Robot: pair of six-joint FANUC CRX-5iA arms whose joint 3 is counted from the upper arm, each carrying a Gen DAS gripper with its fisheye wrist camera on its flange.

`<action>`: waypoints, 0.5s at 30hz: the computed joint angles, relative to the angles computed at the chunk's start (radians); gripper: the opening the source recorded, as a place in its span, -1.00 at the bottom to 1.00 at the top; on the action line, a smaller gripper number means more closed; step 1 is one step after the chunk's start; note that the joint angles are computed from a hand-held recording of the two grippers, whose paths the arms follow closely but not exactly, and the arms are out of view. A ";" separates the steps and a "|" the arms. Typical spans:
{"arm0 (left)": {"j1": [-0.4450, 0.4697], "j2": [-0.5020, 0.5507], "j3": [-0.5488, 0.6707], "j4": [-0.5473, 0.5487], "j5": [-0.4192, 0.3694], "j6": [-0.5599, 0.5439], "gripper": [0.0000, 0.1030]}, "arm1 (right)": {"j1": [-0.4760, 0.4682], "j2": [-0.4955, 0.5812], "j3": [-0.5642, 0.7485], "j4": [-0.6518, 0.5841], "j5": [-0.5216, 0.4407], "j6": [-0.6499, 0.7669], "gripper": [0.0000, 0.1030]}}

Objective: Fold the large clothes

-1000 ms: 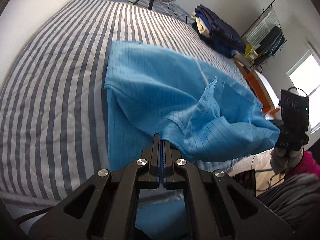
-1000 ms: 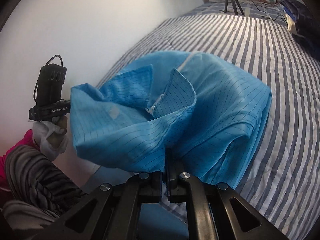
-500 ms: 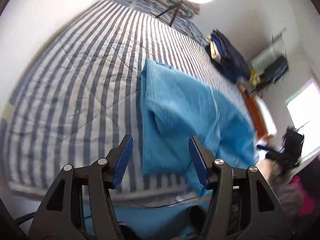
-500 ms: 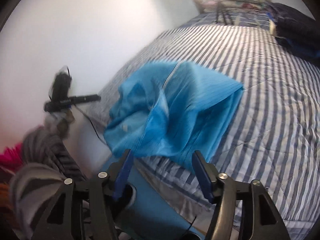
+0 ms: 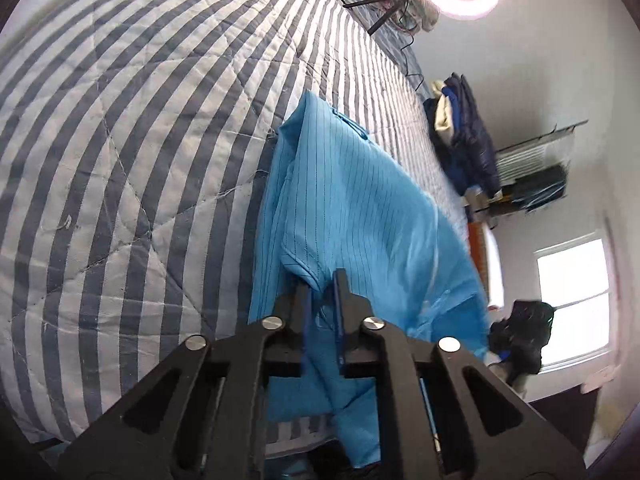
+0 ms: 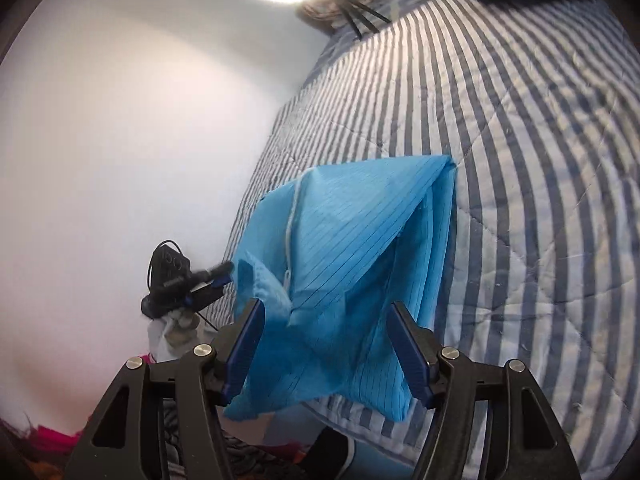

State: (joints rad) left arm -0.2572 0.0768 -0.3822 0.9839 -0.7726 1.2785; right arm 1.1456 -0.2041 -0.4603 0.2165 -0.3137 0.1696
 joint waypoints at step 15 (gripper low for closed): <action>-0.020 -0.028 0.118 -0.391 -0.068 0.206 -0.99 | 0.018 0.128 0.173 -0.141 -0.216 0.250 -0.53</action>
State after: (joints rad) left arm -0.2776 0.0487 -0.2646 0.5927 -0.8405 1.4846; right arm 1.1639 -0.0766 -0.2876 0.0755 -0.5293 0.4196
